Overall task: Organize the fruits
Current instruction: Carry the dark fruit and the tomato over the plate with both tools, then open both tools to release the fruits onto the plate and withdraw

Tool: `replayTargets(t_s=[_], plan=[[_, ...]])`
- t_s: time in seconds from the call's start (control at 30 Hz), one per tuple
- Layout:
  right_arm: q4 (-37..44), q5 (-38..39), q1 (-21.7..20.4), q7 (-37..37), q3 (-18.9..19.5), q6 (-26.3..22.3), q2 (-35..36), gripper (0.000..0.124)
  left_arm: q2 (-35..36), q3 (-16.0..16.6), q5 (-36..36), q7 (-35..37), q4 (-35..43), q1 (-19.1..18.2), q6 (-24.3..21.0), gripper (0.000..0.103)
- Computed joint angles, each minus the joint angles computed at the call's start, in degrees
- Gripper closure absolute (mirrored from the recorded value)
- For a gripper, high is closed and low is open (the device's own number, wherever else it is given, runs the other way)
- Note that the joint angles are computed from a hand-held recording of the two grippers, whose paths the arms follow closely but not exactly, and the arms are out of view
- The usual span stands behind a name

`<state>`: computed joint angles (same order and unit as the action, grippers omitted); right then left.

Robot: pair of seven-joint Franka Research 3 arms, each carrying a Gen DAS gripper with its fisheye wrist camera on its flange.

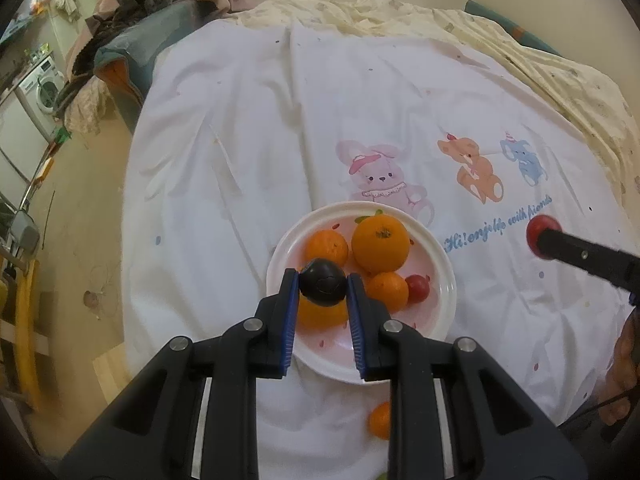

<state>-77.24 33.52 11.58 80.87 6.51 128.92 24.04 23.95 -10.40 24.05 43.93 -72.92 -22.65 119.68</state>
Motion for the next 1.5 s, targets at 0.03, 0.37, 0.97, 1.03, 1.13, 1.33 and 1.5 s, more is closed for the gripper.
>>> replayTargets(t_s=[0.03,0.37,0.97,1.03,1.13,1.33,1.5], plan=[[0.9,-0.3,0.1,0.1,0.0,-0.6,0.8,0.088,0.5,0.0,-0.2,0.1,0.4,0.2,0.2,0.083],[8.8,-1.0,0.1,1.8,1.0,-6.2,8.0,0.087,2.0,0.0,-2.8,1.1,-1.6,2.0,6.2,0.083],[13.7,-3.7,1.3,4.1,1.3,-11.6,13.3,0.086,6.1,-0.2,-7.9,3.8,1.2,2.6,7.0,0.082],[13.8,-3.6,1.3,3.6,1.4,-11.5,13.3,0.086,6.3,-0.4,-8.7,3.9,1.3,2.9,7.0,0.082],[13.1,-3.3,1.3,3.2,1.4,-10.6,12.8,0.085,6.2,-0.4,-8.9,3.9,1.1,2.9,7.2,0.082],[12.6,-2.1,1.3,2.4,1.8,-9.1,12.2,0.084,5.8,-0.3,-8.9,3.3,0.3,2.9,8.1,0.057],[11.4,-1.5,1.1,3.1,1.5,-7.5,11.4,0.06,5.3,-0.3,-8.2,3.3,-0.6,2.8,9.3,0.036]])
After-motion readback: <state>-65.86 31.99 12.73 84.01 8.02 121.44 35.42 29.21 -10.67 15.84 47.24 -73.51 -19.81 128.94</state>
